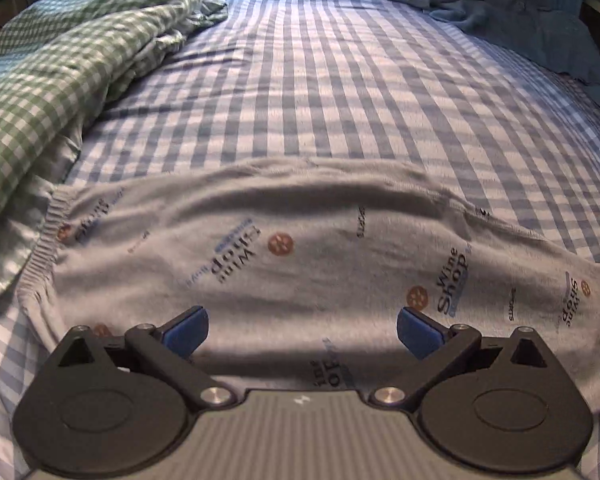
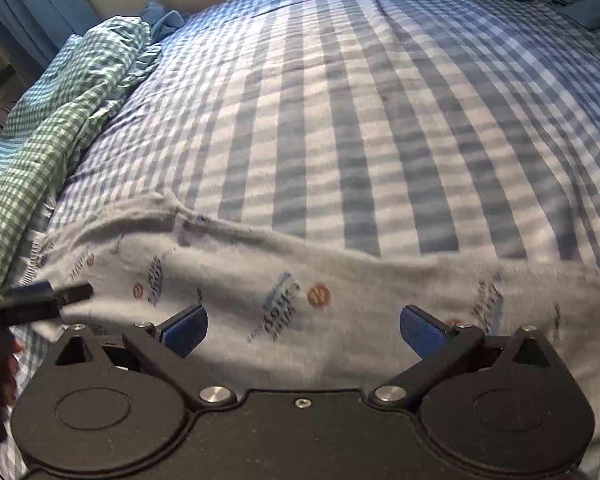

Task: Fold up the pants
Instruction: 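Grasp the folded pants end with the right gripper and lift it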

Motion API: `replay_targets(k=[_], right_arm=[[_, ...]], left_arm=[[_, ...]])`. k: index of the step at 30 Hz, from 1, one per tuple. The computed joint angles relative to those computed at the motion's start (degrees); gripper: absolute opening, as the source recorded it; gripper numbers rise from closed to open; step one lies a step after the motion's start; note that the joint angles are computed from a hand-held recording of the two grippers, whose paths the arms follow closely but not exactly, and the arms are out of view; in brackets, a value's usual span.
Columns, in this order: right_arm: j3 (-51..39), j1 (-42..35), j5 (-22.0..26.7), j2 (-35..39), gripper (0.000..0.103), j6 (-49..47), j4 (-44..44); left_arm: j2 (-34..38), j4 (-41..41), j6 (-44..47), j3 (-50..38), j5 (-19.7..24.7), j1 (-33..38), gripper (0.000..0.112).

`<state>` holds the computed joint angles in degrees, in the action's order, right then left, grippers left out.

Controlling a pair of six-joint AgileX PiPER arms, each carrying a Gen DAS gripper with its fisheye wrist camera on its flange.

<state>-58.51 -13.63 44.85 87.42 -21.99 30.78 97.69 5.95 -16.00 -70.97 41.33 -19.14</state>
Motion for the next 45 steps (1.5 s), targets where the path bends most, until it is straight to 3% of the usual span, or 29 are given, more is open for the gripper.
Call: replay_targets(k=[5, 9, 11, 14, 16, 18, 22, 25, 28, 35, 39, 41, 43, 45], right_arm=[[-19.0, 2.1, 8.3, 16.4, 0.102, -2.6, 6.3], [-30.0, 6.2, 11.2, 25.2, 0.101, -0.6, 7.2], [-33.0, 7.9, 11.9, 28.1, 0.094, -1.4, 9.0], [-34.9, 10.2, 11.7, 30.3, 0.072, -1.6, 9.5], [-34.9, 11.7, 10.9, 30.8, 0.044, -2.3, 8.7], [-34.2, 12.9, 9.9, 30.6, 0.026, -2.9, 7.8], [-27.8, 14.6, 5.0, 26.6, 0.002, -9.1, 7.4], [-23.6, 15.3, 3.3, 22.6, 0.002, -14.1, 8.4], [-21.0, 16.0, 4.9, 19.9, 0.001, -17.6, 8.7], [-21.3, 16.9, 10.3, 23.6, 0.0, -15.4, 8.4], [-21.7, 15.2, 9.5, 22.7, 0.023, -14.8, 12.3], [-23.2, 14.1, 8.8, 23.0, 0.024, -13.8, 14.0], [-26.1, 13.6, 7.4, 24.3, 0.036, -11.3, 14.0], [-30.6, 13.1, 7.2, 27.4, 0.04, -7.2, 13.2]], left_arm=[[0.5, -3.1, -3.7, 1.3, 1.4, 0.2, 0.103], [1.2, -5.5, -3.4, 2.1, 1.8, 1.6, 0.103], [1.1, -5.8, -2.1, 2.8, 1.3, 1.9, 0.103], [1.1, -5.7, 0.1, 3.1, 1.4, 1.6, 0.103], [1.0, -5.3, 0.3, 3.7, 0.6, 1.3, 0.103], [1.1, -4.8, 0.5, 4.0, 0.0, 1.1, 0.103], [0.6, -4.1, 0.2, 4.7, -0.5, 0.4, 0.103], [0.4, -5.0, 0.6, 4.7, -0.5, 0.8, 0.103], [0.1, -5.9, 0.8, 5.3, -1.3, 1.2, 0.103], [0.1, -2.9, -0.2, 5.7, -1.4, -0.4, 0.103], [-0.4, -3.8, 0.9, 6.3, -1.8, -0.1, 0.103], [-0.3, -3.7, 0.9, 6.3, -1.9, -0.1, 0.103], [-0.4, -3.2, 0.4, 6.6, -2.2, -0.3, 0.103], [-0.4, -2.4, -0.4, 6.6, -2.0, -0.8, 0.103]])
